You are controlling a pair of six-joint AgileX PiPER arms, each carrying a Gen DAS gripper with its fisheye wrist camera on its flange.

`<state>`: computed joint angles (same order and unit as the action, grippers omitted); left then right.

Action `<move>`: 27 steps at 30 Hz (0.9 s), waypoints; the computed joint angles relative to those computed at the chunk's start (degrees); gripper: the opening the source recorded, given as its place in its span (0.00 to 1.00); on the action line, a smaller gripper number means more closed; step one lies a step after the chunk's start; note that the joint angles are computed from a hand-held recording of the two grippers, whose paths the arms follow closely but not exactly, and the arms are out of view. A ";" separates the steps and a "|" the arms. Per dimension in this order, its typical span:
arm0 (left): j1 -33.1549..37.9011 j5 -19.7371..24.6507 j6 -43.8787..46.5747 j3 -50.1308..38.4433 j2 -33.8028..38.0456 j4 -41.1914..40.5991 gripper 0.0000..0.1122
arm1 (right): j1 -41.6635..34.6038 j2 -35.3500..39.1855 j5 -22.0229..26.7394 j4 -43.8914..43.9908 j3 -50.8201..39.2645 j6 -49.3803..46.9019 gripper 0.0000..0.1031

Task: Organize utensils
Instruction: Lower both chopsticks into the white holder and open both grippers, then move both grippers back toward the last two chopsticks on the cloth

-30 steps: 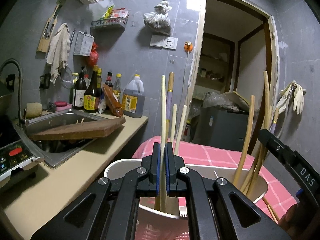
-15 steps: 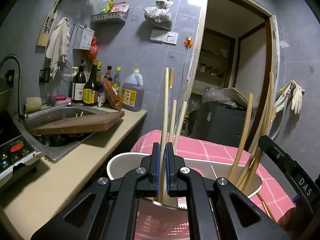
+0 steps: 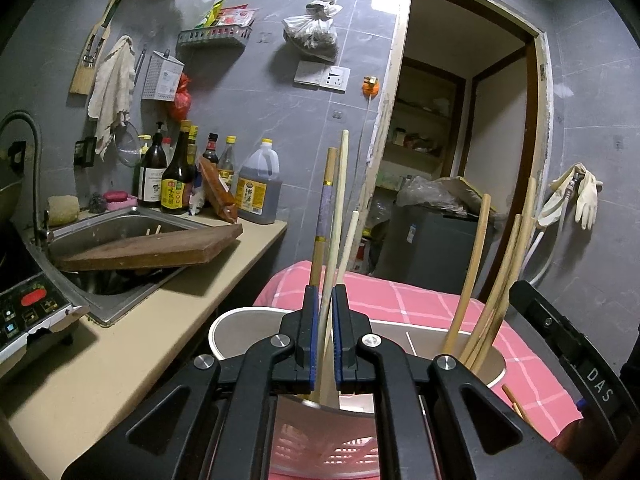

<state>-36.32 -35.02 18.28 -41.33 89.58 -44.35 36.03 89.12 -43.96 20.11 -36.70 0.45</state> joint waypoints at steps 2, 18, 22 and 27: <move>-0.06 0.01 0.01 -0.03 0.00 -0.08 0.04 | 0.01 0.11 0.14 -0.07 -0.19 0.07 0.07; -6.95 -2.19 4.26 2.41 -5.42 -6.12 0.41 | -0.44 -14.63 1.92 3.82 10.51 -5.94 0.42; -11.28 -3.91 7.34 2.41 -6.86 -10.50 0.61 | -0.75 -22.42 2.95 7.66 15.19 -11.24 0.56; -17.39 -6.26 9.02 2.26 -7.35 -13.47 0.76 | -1.23 -33.01 5.41 14.65 19.89 -20.62 0.75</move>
<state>-53.71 -41.29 27.30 -39.07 82.23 -57.82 34.80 56.11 -38.55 34.76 -16.82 -20.18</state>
